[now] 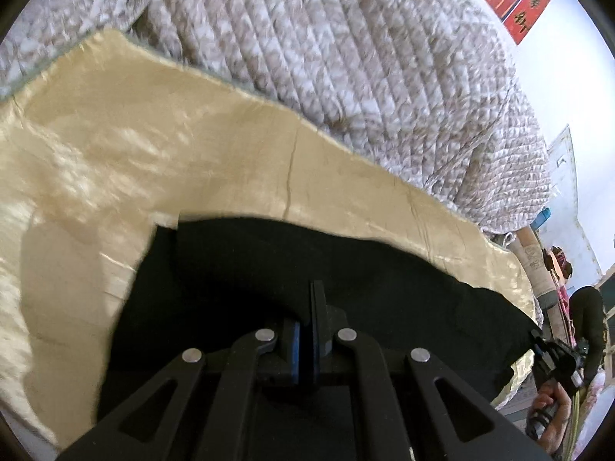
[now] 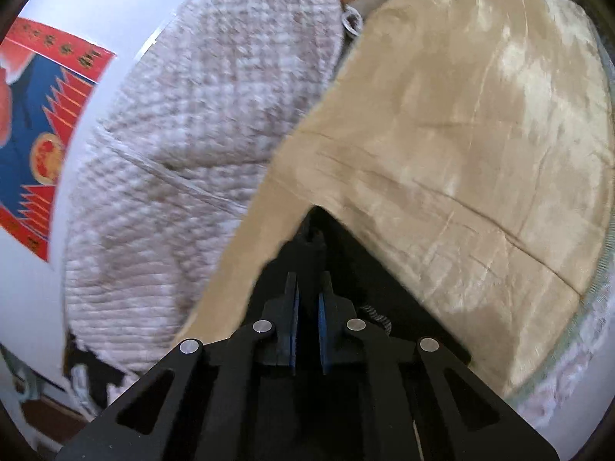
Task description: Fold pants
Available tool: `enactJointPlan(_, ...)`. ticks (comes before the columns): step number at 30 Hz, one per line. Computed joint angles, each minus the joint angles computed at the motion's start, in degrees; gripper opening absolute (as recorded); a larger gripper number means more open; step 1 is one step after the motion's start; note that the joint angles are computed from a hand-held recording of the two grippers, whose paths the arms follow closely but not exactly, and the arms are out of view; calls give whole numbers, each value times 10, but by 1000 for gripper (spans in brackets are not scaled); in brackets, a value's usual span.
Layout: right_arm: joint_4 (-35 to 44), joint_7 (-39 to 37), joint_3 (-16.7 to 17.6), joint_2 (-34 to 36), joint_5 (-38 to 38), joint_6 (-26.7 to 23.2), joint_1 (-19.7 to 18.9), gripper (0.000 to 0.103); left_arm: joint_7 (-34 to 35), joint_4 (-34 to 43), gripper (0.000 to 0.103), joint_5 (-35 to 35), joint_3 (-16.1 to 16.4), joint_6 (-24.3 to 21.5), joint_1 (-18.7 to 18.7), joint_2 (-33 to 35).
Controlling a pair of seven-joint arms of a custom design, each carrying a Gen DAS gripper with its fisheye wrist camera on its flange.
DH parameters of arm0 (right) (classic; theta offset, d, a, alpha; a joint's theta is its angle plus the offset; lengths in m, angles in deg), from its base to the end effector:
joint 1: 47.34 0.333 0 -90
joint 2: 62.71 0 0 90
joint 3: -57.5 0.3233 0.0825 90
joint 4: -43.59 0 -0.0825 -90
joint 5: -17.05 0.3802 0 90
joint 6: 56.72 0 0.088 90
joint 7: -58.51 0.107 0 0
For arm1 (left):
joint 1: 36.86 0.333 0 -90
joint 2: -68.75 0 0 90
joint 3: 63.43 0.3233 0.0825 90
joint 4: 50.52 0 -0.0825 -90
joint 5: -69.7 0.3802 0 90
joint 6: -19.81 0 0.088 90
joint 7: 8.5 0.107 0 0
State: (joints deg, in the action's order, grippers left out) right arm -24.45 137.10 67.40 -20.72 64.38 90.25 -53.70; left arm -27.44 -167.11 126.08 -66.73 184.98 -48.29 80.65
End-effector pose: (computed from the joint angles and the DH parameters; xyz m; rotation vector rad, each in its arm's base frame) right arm 0.7956 -0.0086 0.4320 -1.2194 1.8176 0.0477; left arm 0.5828 -0.2012 0.4077 -2.4323 1.0336 -0.9737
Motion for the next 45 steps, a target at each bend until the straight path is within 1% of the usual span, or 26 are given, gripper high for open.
enactJointPlan(2, -43, -11, 3, -33, 10, 5, -5, 7, 10, -14, 5, -5, -5, -22, 0, -21)
enactJointPlan(5, -81, 25, -33, -51, -25, 5, 14, 7, 50, -25, 6, -47, -20, -31, 12, -23)
enactJointPlan(7, -78, 71, -56, -39, -61, -22, 24, 7, 119, -22, 6, -114, -36, -51, 21, -11)
enactJointPlan(9, -79, 99, -63, -33, -82, -34, 28, 8, 199, -16, 6, -195, -53, -73, 29, 4)
enactJointPlan(11, -82, 100, -62, -37, -94, -25, 30, 9, 214, -16, 7, -216, -49, -89, 20, 5)
enactJointPlan(13, -78, 104, -66, -40, -116, -25, 35, 11, 195, -25, 11, -208, -38, -98, 8, -7)
enactJointPlan(15, -79, 103, -69, -44, -132, -24, 38, 12, 145, -40, 11, -169, -28, -128, -6, -35)
enactJointPlan(17, -99, 115, -85, -59, -160, -3, 51, 16, 78, -56, 11, -126, -29, -186, -13, -68)
enactJointPlan(19, -128, 140, -105, -77, -188, 40, 68, 21, 41, -56, 10, -91, -35, -282, -22, -89)
enactJointPlan(20, -139, 153, -113, -84, -201, 57, 74, 23, 23, -64, 10, -75, -48, -296, -10, -101)
enactJointPlan(21, -149, 154, -113, -90, -206, 79, 74, 23, 11, -77, 10, -68, -50, -286, -2, -111)
enactJointPlan(23, -152, 139, -96, -94, -204, 99, 66, 23, -10, -102, 11, -44, -51, -221, 17, -123)
enactJointPlan(25, -157, 89, -64, -100, -186, 117, 50, 23, -11, -97, 11, -27, -55, -200, 27, -111)
enactJointPlan(27, -150, 32, -33, -97, -168, 112, 40, 23, 16, -87, 11, -40, -53, -157, 37, -82)
enactJointPlan(29, -137, -15, -17, -90, -159, 96, 42, 23, 70, -84, 11, -106, -50, -86, 49, -52)
enactJointPlan(31, -122, -63, -3, -79, -147, 79, 48, 23, 83, -76, 11, -116, -40, 8, 51, -20)
enactJointPlan(33, -106, -99, 7, -67, -133, 59, 54, 23, 79, -44, 11, -72, -12, 82, 32, 11)
enactJointPlan(34, -95, -112, 11, -59, -126, 46, 58, 23, 57, -20, 13, -23, 20, 132, 9, 28)
enactJointPlan(35, -88, -123, 14, -54, -117, 36, 60, 23, 39, 2, 16, 16, 56, 176, -18, 42)
enactJointPlan(36, -78, -137, 18, -47, -109, 26, 62, 23, 21, 22, 24, 49, 73, 192, -31, 50)
enactJointPlan(37, -75, -148, 18, -44, -103, 23, 65, 23, 33, 26, 26, 42, 103, 176, -64, 45)
enactJointPlan(38, -74, -155, 17, -43, -99, 20, 69, 23, 28, 19, 26, 52, 113, 131, -81, 28)
enactJointPlan(41, -78, -183, 19, -42, -77, 7, 68, 23, 72, -29, 30, -12, 66, -66, -80, -35)
enactJointPlan(42, -76, -187, 16, -38, -75, 4, 70, 23, 73, -43, 30, -34, 54, -104, -78, -48)
enactJointPlan(43, -74, -186, 11, -36, -75, -2, 73, 24, 71, -55, 30, -48, 45, -120, -72, -55)
enactJointPlan(45, -60, -177, 8, -25, -71, -27, 73, 24, 81, -79, 31, -85, 29, -103, -52, -55)
